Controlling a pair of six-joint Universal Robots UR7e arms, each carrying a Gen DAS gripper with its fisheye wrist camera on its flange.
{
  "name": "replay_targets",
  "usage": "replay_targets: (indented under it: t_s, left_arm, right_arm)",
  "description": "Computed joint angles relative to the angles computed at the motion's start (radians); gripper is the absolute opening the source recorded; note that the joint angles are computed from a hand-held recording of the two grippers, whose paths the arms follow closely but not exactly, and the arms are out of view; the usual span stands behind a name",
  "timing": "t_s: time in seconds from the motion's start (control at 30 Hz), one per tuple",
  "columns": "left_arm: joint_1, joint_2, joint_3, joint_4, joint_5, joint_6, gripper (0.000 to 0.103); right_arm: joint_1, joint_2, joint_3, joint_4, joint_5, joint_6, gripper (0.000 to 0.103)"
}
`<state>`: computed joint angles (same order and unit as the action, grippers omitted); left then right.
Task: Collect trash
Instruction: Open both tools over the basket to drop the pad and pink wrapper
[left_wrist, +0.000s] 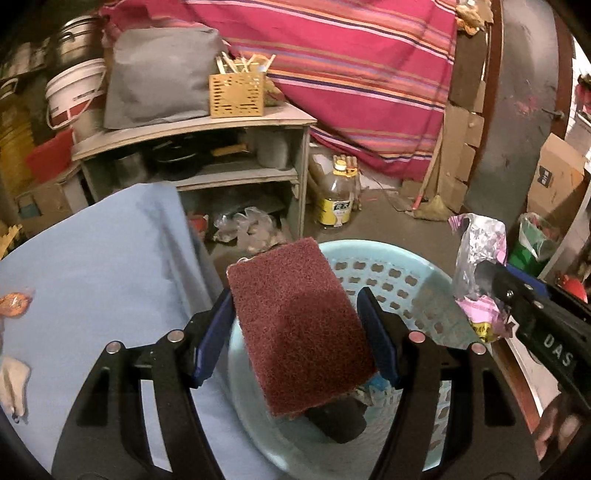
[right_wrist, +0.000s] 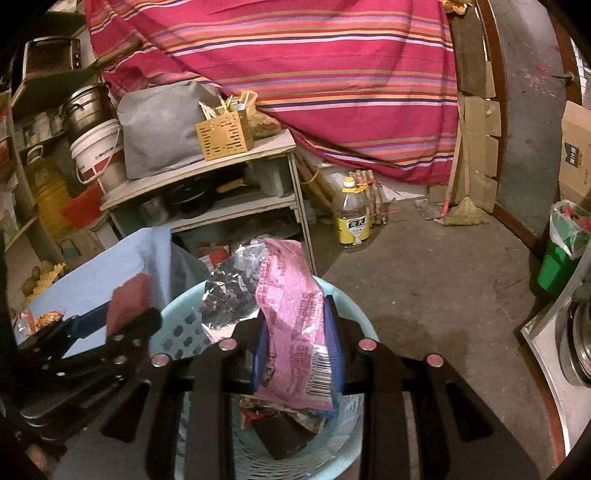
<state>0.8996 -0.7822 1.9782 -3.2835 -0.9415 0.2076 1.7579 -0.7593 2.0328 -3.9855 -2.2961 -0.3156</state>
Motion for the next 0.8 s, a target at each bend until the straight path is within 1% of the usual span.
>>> replay_targets:
  t_s: [0.07, 0.1, 0.13, 0.2, 0.3, 0.37, 0.4, 0.43, 0.47, 0.5, 0.53, 0.67, 0.73, 0.8]
  left_arm:
    - [0.000, 0.005, -0.011, 0.008, 0.003, 0.002, 0.068]
    - [0.001, 0.000, -0.010, 0.007, 0.002, 0.004, 0.074]
    - [0.001, -0.007, -0.005, -0.001, 0.000, 0.004, 0.083]
    - [-0.004, -0.017, 0.006, -0.026, 0.006, 0.013, 0.091]
    - [-0.010, -0.033, 0.011, -0.039, 0.028, 0.027, 0.094]
    - [-0.009, -0.049, 0.023, -0.056, 0.037, 0.037, 0.096]
    - [-0.007, -0.056, 0.025, -0.060, 0.038, 0.037, 0.097]
    - [-0.003, -0.069, 0.034, -0.065, 0.038, 0.035, 0.097]
    - [-0.002, -0.080, 0.043, -0.068, 0.040, 0.032, 0.097]
    - [0.002, -0.092, 0.052, -0.074, 0.046, 0.037, 0.097]
    - [0.005, -0.103, 0.059, -0.084, 0.057, 0.047, 0.097]
    - [0.026, -0.152, 0.082, -0.090, 0.077, 0.063, 0.097]
    - [0.042, -0.190, 0.098, -0.092, 0.084, 0.070, 0.097]
    - [0.058, -0.228, 0.114, -0.092, 0.094, 0.083, 0.097]
  right_arm:
    - [-0.002, -0.002, -0.001, 0.004, -0.004, 0.002, 0.028]
    - [-0.003, -0.002, 0.001, 0.004, -0.005, 0.004, 0.028]
    - [-0.004, -0.004, 0.002, 0.010, -0.004, 0.005, 0.028]
    - [-0.004, -0.002, 0.001, 0.016, -0.007, 0.005, 0.028]
    - [-0.001, 0.005, -0.007, 0.027, -0.009, 0.003, 0.028]
    - [0.003, 0.010, -0.017, 0.049, -0.017, 0.006, 0.031]
    - [0.006, 0.014, -0.024, 0.065, -0.025, 0.011, 0.034]
    - [0.004, 0.012, -0.027, 0.076, -0.027, 0.013, 0.049]
    - [0.007, 0.019, -0.035, 0.081, -0.038, 0.016, 0.058]
    - [0.012, 0.029, -0.045, 0.082, -0.056, 0.018, 0.073]
    - [0.015, 0.035, -0.050, 0.087, -0.066, 0.021, 0.075]
    - [0.023, 0.048, -0.067, 0.147, -0.084, 0.048, 0.076]
    - [0.032, 0.060, -0.077, 0.154, -0.096, 0.047, 0.084]
    - [0.050, 0.083, -0.095, 0.141, -0.120, 0.026, 0.085]
